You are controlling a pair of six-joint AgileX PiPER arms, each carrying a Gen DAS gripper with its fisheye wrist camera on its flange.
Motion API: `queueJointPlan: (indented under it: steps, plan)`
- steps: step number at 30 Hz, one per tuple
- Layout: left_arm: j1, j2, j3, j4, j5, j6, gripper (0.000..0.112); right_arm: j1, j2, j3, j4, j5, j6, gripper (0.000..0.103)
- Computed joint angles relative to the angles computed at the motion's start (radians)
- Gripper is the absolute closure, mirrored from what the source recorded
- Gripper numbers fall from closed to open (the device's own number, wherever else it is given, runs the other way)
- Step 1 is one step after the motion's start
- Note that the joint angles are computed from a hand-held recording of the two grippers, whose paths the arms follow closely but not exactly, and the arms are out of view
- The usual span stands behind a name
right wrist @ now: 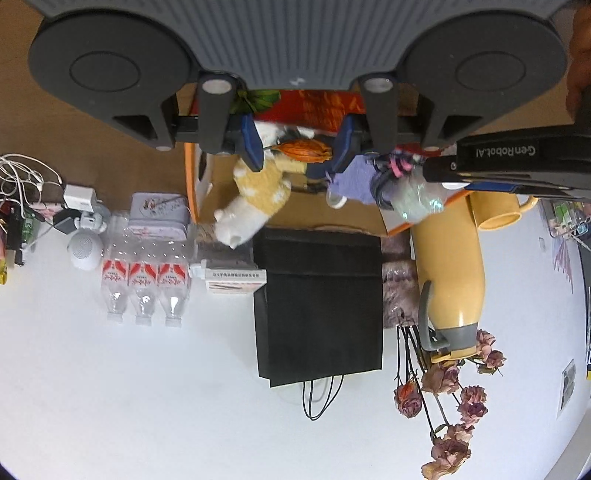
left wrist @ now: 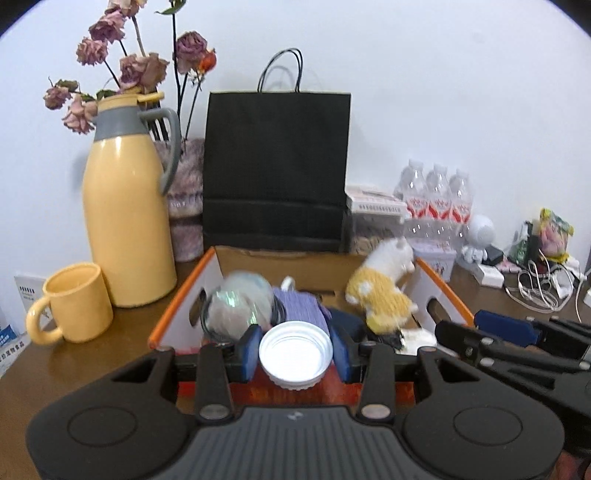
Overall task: Organize objects
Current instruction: 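Carry the white cap and orange piece into the box and open both grippers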
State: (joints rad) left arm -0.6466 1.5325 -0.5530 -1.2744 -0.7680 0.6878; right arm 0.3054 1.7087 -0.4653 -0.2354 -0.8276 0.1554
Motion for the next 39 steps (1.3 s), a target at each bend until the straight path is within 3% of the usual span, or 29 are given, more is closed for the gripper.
queueJointPlan:
  steps: [9, 18, 27, 37, 38, 39]
  plan:
    - [0.180, 0.031, -0.066, 0.183, 0.090, -0.077, 0.073, 0.069, 0.087, -0.172, 0.080, 0.079, -0.031, 0.061]
    - [0.303, 0.151, -0.191, 0.302, 0.143, -0.088, 0.073, 0.079, 0.192, -0.352, 0.095, 0.156, -0.035, 0.061]
    - [0.360, 0.256, -0.292, 0.361, 0.196, -0.069, 0.073, 0.074, 0.277, -0.483, 0.093, 0.238, -0.048, 0.061]
    - [0.358, 0.266, -0.300, 0.352, 0.197, -0.039, 0.073, 0.072, 0.300, -0.508, 0.097, 0.274, -0.059, 0.061]
    - [0.357, 0.265, -0.301, 0.345, 0.198, -0.029, 0.073, 0.072, 0.299, -0.507, 0.095, 0.277, -0.058, 0.059]
    - [0.355, 0.264, -0.301, 0.337, 0.198, -0.018, 0.072, 0.070, 0.298, -0.505, 0.093, 0.278, -0.056, 0.052]
